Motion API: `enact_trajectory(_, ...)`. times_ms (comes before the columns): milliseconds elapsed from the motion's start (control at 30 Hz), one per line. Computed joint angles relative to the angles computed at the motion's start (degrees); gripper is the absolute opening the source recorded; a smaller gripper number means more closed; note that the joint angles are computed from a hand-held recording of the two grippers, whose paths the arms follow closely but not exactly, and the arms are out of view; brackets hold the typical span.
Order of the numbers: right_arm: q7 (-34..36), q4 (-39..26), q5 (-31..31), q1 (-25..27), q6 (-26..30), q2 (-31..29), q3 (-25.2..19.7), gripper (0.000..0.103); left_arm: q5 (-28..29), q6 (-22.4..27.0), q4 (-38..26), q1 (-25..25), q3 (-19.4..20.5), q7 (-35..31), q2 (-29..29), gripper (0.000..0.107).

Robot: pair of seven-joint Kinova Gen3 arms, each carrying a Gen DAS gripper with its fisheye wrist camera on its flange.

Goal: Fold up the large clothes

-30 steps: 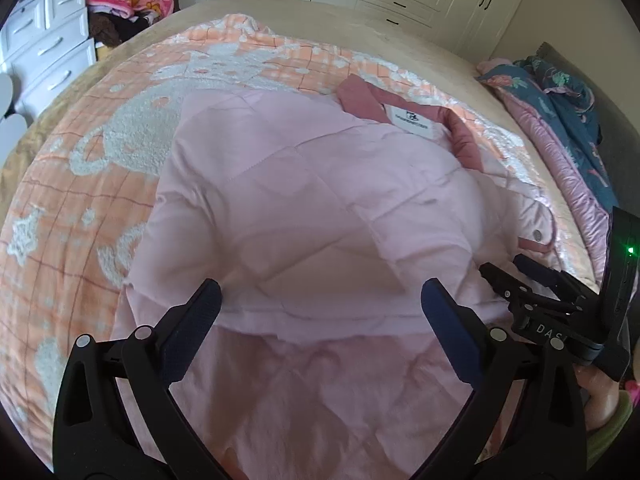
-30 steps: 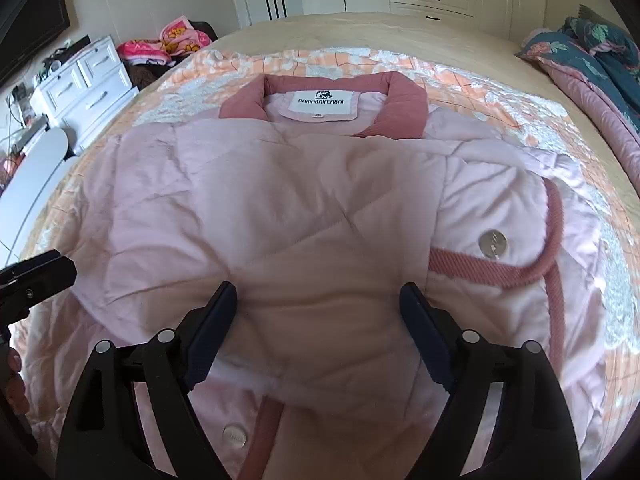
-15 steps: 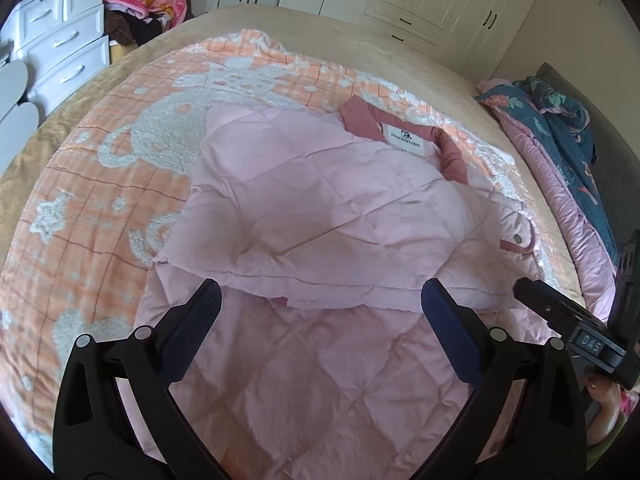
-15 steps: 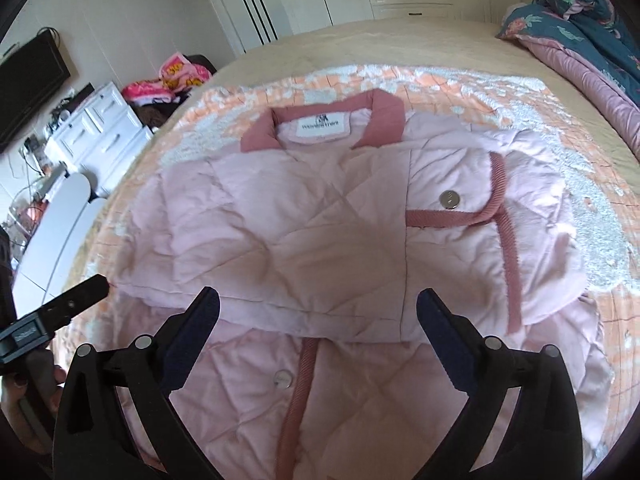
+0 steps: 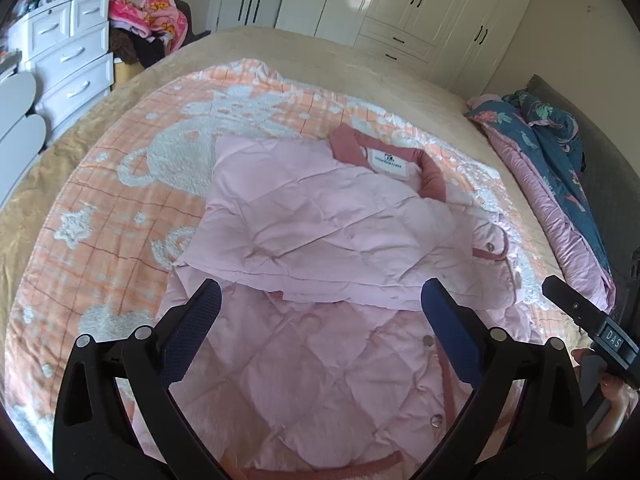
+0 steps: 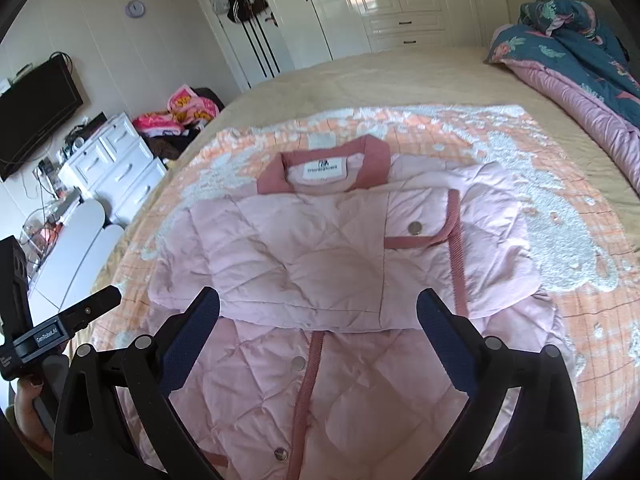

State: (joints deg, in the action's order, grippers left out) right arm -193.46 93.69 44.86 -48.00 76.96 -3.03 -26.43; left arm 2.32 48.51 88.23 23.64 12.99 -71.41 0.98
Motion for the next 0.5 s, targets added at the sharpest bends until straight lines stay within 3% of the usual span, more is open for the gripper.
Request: enact_trajectory(500,-2.4,-5.4,5.0,-5.8,12.6,0.0,-4.8,0.098,0.9,1.2,0.2,-0.6,0.8,-0.8,-5.4,0.094)
